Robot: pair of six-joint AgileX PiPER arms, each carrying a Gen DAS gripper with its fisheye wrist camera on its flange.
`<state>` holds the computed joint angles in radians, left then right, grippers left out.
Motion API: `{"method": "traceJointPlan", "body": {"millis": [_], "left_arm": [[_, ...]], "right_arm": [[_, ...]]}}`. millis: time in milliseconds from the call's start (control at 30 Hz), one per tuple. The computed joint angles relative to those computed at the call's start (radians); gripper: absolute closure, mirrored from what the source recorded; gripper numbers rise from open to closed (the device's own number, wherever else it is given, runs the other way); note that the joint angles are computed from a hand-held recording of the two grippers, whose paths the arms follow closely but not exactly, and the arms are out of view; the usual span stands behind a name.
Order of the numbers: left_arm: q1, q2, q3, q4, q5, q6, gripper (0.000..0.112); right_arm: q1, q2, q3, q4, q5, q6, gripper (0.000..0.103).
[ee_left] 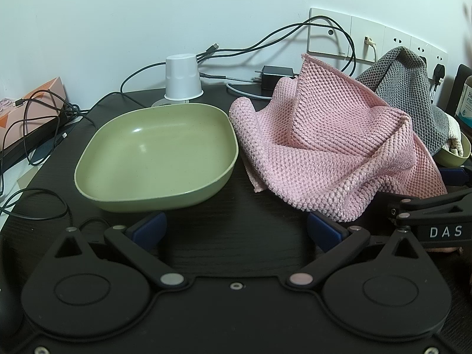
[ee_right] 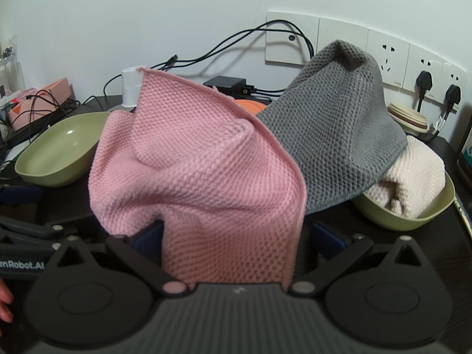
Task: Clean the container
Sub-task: 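Move the left tool toward the light green bowl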
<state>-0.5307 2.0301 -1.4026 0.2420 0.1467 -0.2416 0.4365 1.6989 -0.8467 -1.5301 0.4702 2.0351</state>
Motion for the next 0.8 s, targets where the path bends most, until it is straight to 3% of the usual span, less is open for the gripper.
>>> {"method": "traceJointPlan", "body": {"millis": [100,233,300,633,800], "left_arm": [[-0.009,0.001,-0.001,0.105,0.002,-0.100,0.009],[-0.017,0.000,0.000,0.131,0.003,-0.132,0.009],[-0.010,0.001,-0.005,0.060,0.006,-0.066,0.009],[-0.003,0.002,-0.003,0.013,-0.002,-0.011,0.009],[0.009,0.000,-0.008,-0.147,-0.004,0.158,0.009]], "right_arm": [[-0.028,-0.018,0.015,-0.014,-0.020,-0.007,0.001],[-0.055,-0.034,0.028,-0.025,-0.039,-0.015,0.001],[-0.054,-0.033,0.027,-0.023,-0.038,-0.016,0.001],[-0.055,-0.033,0.029,-0.028,-0.039,-0.012,0.001],[-0.057,-0.034,0.030,-0.029,-0.041,-0.012,0.001]]}}
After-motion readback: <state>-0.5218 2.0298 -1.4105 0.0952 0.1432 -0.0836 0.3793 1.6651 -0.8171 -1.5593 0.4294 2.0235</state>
